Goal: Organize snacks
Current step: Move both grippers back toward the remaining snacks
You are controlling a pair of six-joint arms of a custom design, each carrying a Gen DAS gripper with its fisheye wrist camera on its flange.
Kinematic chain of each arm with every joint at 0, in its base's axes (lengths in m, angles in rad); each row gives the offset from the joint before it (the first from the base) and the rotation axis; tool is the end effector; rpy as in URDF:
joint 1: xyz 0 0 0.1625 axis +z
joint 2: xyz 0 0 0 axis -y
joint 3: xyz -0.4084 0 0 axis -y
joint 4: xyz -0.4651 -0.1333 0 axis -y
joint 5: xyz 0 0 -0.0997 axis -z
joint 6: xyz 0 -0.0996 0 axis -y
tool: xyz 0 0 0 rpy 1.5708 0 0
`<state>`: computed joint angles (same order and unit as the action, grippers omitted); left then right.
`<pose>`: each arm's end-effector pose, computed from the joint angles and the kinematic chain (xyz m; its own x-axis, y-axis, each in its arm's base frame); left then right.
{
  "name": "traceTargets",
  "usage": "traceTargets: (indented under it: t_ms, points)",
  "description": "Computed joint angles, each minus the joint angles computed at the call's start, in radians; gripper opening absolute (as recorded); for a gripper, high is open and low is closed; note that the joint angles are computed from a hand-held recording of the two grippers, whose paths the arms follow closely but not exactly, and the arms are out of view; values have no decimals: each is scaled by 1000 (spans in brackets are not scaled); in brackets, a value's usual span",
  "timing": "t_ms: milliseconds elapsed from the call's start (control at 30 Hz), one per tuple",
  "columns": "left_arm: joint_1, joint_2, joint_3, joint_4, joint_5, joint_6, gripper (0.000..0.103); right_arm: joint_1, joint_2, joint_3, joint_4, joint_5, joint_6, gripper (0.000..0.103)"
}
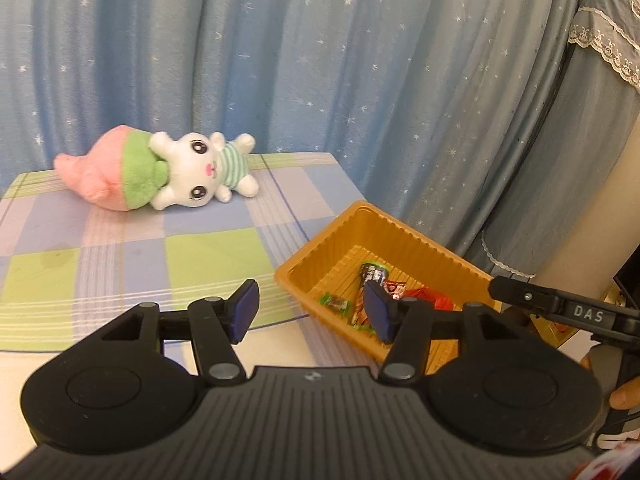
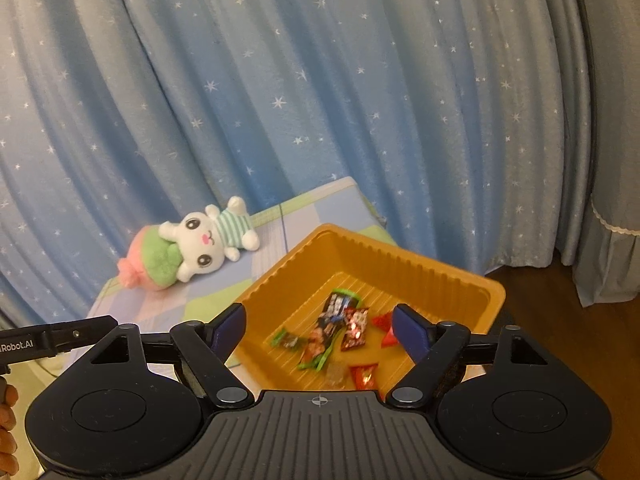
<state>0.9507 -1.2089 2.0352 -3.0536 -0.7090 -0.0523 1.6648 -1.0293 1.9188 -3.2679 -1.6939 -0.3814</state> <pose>-0.1661 -0.5920 0.2119 -0.8220 -0.0324 -0.5685 0.4179 0.6438 -0.6409 0.1810 -0.6296 0.1549 -0.9006 -0.2606 0.3478 -0.4311 0.6369 -0.6391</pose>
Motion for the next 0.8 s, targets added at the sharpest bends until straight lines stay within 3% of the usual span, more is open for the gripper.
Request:
traceTargets:
  t_ms: [367, 800]
  points:
    - [-60, -195, 175, 49, 86, -67, 54, 44, -97, 163, -64, -17, 21, 80]
    - [-92, -442, 362, 254, 72, -210, 56, 80, -146, 323, -106, -84, 55, 80]
